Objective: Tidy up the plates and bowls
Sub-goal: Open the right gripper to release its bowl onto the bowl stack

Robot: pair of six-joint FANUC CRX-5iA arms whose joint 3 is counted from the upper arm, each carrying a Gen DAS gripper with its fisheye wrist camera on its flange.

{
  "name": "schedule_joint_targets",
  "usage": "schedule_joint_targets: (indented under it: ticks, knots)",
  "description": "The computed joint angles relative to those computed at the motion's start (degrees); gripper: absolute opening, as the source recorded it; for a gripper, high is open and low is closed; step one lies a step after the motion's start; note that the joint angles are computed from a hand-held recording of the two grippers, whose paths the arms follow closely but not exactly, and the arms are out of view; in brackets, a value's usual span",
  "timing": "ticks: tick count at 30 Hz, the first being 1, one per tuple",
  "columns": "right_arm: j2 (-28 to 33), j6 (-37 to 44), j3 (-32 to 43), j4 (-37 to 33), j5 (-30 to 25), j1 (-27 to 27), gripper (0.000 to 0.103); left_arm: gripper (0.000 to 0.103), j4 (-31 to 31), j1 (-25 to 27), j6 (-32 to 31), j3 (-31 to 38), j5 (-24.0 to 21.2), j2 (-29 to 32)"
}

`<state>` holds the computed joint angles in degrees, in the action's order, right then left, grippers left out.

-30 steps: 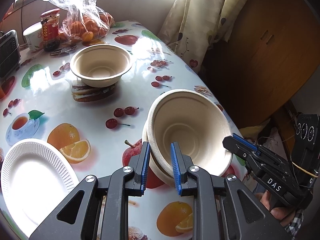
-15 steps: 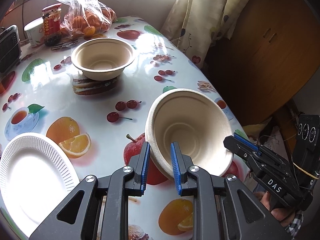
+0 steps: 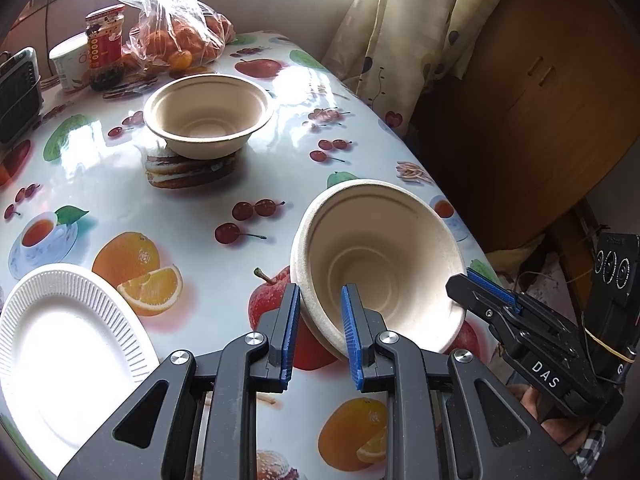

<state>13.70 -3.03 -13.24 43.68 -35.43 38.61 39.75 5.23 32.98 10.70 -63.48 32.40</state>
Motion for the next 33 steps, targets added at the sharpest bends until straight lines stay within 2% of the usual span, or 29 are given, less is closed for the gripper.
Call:
schedule_joint_targets:
  ticks: [16, 18, 20, 21, 30, 33]
  knots:
    - [0.0, 0.0, -0.2, 0.0, -0.2, -0.1, 0.018, 0.022, 0.0, 0.0, 0.1, 0.1, -0.1, 0.1]
    - [-0.2, -0.4, -0.5, 0.3, 0.0, -0.1, 0.020, 0.022, 0.0, 0.1, 0.0, 0.1, -0.1, 0.1]
    - [-0.3, -1.2, -0.9, 1.1, 0.1, -0.1, 0.029, 0.022, 0.1, 0.1, -0.1, 0.1, -0.1, 0.1]
    - [-0.4, -1.5, -1.1, 1.5, 0.2, -0.1, 0.030, 0.022, 0.1, 0.0, 0.0, 0.2, -0.1, 0.2]
    - [-0.4, -1.4, -0.6, 1.4, -1.1, -0.1, 0.031, 0.025, 0.3, 0.1, 0.1, 0.6, -0.2, 0.5]
    - [-0.4, -1.1, -0.2, 1.5, -1.5, -0.1, 0.032, 0.029, 0.5, 0.1, 0.0, 0.8, -0.3, 0.7]
